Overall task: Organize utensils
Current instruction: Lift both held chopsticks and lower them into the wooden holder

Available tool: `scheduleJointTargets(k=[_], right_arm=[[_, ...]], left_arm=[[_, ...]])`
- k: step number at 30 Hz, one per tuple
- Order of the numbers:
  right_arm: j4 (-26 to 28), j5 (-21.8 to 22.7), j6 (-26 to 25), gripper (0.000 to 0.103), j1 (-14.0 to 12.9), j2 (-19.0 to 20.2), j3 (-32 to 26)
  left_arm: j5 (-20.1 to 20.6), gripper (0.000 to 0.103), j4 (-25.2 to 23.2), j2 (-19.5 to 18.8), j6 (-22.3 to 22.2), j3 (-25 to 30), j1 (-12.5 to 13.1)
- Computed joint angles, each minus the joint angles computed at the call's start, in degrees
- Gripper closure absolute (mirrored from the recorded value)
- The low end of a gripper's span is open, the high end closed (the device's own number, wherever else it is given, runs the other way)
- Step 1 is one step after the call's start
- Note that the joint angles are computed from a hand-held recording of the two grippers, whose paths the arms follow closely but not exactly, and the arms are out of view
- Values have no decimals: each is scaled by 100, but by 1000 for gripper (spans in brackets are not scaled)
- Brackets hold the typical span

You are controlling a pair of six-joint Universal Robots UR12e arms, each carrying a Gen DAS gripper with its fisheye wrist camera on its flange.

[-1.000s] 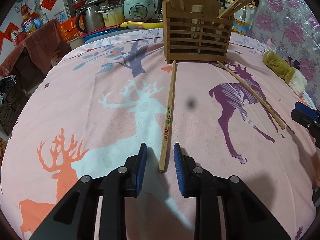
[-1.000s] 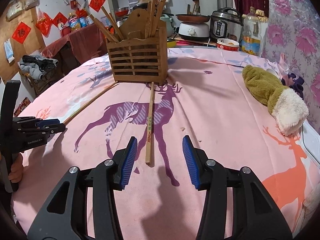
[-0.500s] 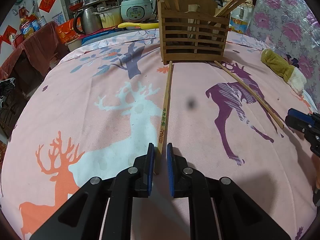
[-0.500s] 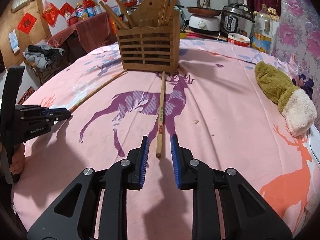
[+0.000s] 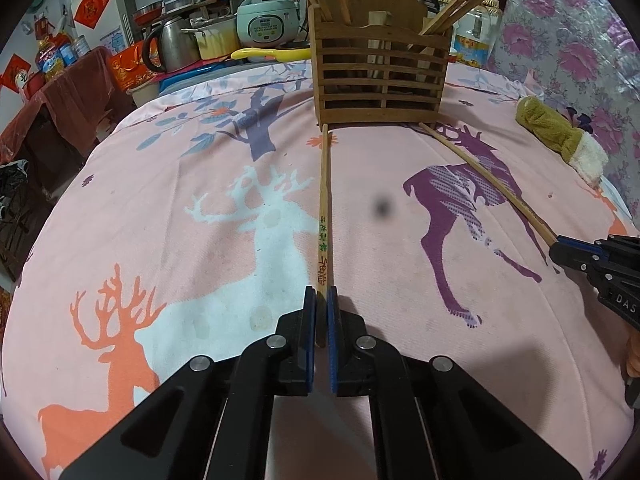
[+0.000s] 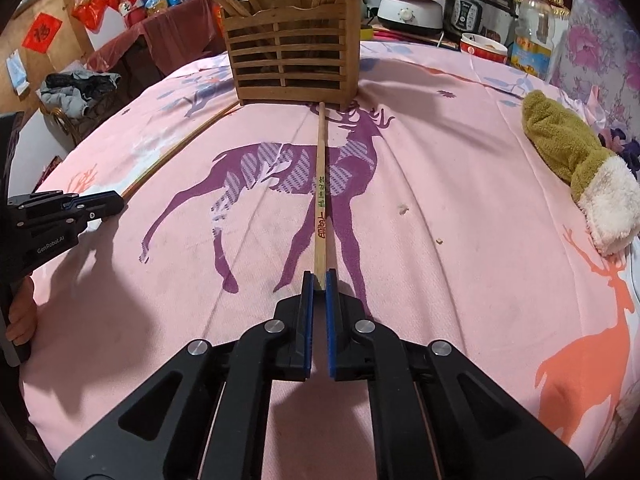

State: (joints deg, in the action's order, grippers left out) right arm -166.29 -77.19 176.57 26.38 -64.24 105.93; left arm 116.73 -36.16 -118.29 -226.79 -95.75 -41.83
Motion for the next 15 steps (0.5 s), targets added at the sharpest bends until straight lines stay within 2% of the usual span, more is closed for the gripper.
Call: scheduleJointTargets(k=[6, 15], right_arm=[[-81, -27, -10, 97, 7, 9, 3], [-639, -223, -119, 97, 73, -41, 149]], left_arm=[[44, 97, 88, 32, -67, -43, -1], [587, 97, 550, 111, -57, -157, -132]])
